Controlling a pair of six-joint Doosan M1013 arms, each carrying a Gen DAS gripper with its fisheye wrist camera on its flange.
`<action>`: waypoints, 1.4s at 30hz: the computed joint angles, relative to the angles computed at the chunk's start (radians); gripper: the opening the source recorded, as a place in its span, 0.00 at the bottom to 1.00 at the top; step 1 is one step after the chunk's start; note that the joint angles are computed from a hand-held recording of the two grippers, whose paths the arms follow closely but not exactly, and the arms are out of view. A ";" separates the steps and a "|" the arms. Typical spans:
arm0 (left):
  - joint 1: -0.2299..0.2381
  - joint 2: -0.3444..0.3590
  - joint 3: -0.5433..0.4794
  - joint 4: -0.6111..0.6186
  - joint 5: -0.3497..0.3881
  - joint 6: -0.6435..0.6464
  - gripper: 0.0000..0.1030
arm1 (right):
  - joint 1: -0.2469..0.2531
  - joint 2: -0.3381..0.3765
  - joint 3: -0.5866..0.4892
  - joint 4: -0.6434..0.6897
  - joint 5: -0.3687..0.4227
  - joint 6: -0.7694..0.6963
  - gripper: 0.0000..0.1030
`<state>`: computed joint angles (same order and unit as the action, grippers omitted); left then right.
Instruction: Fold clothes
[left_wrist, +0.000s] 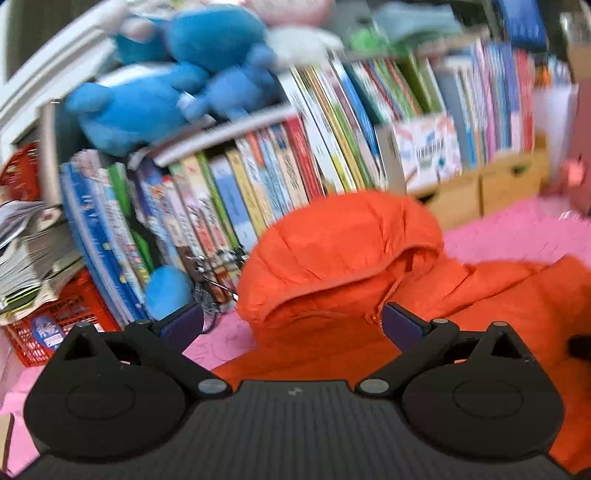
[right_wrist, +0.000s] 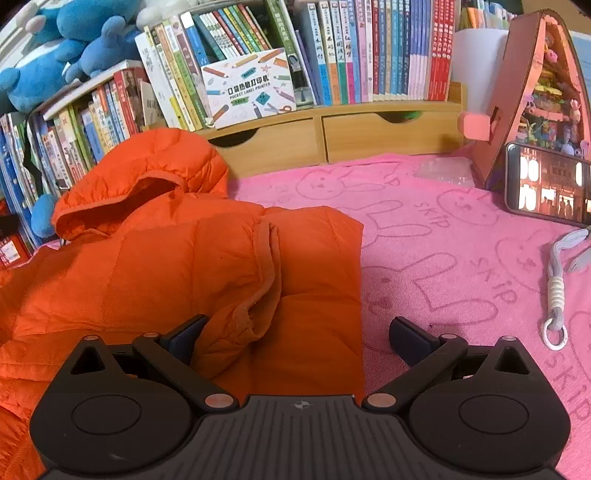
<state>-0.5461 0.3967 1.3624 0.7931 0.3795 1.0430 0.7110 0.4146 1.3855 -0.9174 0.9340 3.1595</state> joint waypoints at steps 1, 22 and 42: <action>-0.009 0.019 -0.019 0.038 0.019 -0.019 1.00 | -0.001 -0.004 0.007 -0.005 -0.010 0.013 1.00; -0.063 0.198 -0.257 0.671 0.206 -0.648 0.53 | -0.015 -0.034 0.063 -0.052 -0.112 0.115 1.00; -0.017 -0.281 0.380 1.635 -0.055 -1.707 0.76 | -0.020 -0.050 0.100 -0.108 -0.165 0.218 1.00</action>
